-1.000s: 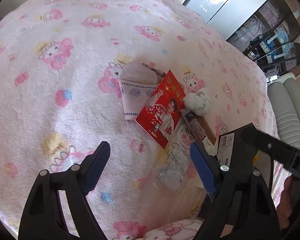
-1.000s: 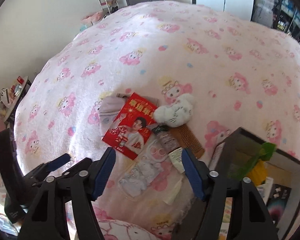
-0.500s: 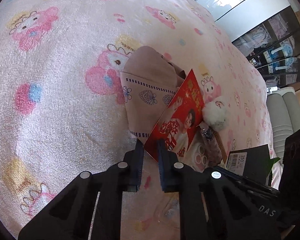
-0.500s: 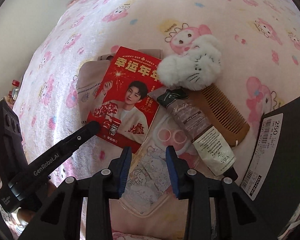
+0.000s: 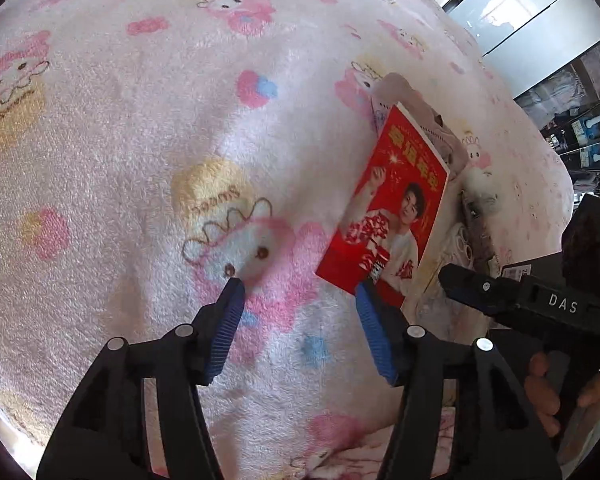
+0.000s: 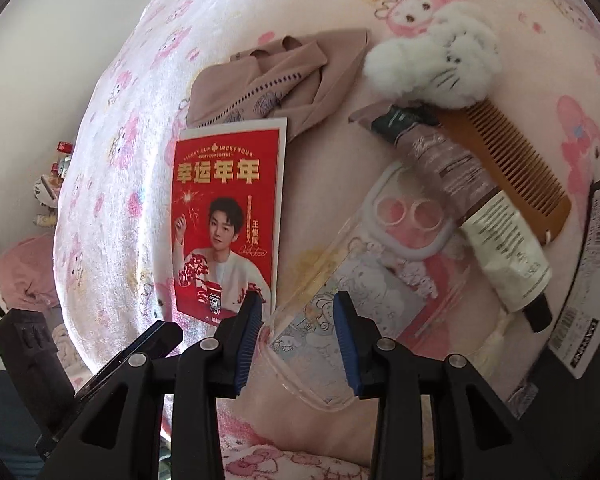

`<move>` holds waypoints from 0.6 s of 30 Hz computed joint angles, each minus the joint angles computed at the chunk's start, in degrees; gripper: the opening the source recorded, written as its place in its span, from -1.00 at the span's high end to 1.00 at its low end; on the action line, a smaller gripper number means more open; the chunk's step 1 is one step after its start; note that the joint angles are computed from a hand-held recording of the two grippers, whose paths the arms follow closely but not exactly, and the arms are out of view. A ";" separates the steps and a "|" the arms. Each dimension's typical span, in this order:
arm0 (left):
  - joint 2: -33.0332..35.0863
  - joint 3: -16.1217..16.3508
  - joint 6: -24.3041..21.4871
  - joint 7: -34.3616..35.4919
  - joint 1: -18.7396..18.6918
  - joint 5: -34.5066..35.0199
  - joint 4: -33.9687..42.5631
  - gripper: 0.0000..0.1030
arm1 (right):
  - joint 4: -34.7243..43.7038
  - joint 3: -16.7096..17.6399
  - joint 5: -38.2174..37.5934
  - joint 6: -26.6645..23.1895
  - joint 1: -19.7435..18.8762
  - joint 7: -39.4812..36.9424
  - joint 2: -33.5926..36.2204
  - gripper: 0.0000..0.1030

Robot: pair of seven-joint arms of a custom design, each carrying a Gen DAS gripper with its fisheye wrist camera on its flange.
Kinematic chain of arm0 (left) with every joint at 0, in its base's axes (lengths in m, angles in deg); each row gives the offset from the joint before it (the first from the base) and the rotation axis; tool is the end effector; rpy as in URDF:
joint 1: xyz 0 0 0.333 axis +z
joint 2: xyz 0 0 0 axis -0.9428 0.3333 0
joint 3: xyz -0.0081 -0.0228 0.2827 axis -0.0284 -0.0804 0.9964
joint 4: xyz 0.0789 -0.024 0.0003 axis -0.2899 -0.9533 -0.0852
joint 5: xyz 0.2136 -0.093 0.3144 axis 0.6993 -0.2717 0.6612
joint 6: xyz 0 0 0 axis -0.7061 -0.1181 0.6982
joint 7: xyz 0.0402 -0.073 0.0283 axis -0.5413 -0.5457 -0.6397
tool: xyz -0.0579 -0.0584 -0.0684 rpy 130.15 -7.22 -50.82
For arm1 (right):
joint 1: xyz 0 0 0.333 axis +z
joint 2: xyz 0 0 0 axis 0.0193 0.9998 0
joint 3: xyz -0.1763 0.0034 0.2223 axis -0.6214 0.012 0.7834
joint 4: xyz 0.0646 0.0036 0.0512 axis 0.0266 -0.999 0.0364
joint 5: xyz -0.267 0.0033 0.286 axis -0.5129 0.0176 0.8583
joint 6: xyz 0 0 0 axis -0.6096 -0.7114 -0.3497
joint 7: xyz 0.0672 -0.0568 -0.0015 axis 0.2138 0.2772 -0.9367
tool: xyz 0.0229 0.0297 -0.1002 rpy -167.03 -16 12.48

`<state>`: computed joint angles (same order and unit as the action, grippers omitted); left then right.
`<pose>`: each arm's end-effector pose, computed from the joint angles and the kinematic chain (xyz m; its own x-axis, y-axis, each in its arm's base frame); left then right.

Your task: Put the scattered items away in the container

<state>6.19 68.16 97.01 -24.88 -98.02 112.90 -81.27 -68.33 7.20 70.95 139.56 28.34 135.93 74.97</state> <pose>0.3650 -0.4005 0.3429 0.7130 -0.5790 0.3955 -0.5162 -0.8151 -0.2629 0.5669 0.4357 0.3521 0.5166 -0.7168 -0.4683 -0.8306 -0.5523 -0.0710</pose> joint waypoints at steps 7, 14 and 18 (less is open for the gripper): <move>1.66 1.79 0.62 -2.19 2.20 14.10 2.53 -0.12 | -1.36 -0.37 -1.84 4.71 1.97 -0.37 -0.76 0.18; 8.09 5.04 11.81 0.44 2.85 16.16 5.96 0.49 | 6.44 2.26 0.59 0.90 1.11 -2.54 4.58 0.23; 5.77 4.81 11.66 0.48 1.09 17.33 6.01 0.83 | 1.43 3.54 4.86 1.53 0.17 -7.34 0.12 0.51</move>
<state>11.96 72.97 108.67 -24.40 -96.93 130.23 -75.26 -66.90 10.74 75.81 141.09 28.51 128.59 75.08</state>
